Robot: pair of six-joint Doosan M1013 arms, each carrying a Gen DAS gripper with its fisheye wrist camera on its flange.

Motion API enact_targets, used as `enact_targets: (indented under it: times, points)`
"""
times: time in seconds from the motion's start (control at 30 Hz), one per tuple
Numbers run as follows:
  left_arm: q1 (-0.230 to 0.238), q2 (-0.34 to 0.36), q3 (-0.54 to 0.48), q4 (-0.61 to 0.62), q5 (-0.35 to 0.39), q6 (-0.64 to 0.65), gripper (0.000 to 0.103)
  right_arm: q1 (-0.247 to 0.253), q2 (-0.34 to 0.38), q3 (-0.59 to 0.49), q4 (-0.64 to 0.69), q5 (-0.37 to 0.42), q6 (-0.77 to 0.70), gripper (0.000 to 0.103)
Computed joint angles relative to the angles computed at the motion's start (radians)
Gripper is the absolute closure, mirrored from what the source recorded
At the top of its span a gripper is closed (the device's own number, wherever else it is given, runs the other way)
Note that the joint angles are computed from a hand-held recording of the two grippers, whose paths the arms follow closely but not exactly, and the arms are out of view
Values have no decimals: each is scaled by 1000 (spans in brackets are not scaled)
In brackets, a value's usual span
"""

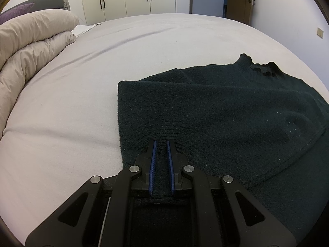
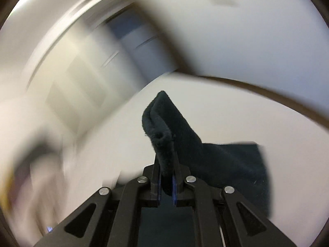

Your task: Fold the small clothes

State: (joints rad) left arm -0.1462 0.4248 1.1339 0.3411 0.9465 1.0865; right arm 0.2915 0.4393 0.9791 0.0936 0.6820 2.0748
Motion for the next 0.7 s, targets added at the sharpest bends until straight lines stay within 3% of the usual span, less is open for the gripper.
enact_targets:
  times: [0.07,0.17,0.3,0.37,0.4,0.43,0.5,0.6,0.7]
  points:
    - [9,-4,-5,-40,0,5,92,81,90,-144,-9,137,-223,94]
    - [48,-15,-23,-232,8,-16,92,156,167,-239,-67,253,-340,94]
    - [74,-28,-36,-522,-22,29,92,191,178,-225,-100,258,-352,94]
    - [85,-8,-67,-726,1,89,85,196,168,-200,-104,244,-363,94]
    - [90,8,-87,-850,16,122,69,197,163,-190,-105,240,-366,94]
    - [91,17,-97,-921,18,144,38,195,162,-188,-102,241,-375,94]
    - [81,33,-117,-998,-2,176,8,204,156,-175,-108,236,-379,94]
    - [66,89,-198,-1022,82,158,7,208,144,-146,-91,223,-388,94]
    - [53,137,-266,-968,164,109,8,209,145,-146,-72,218,-392,94]
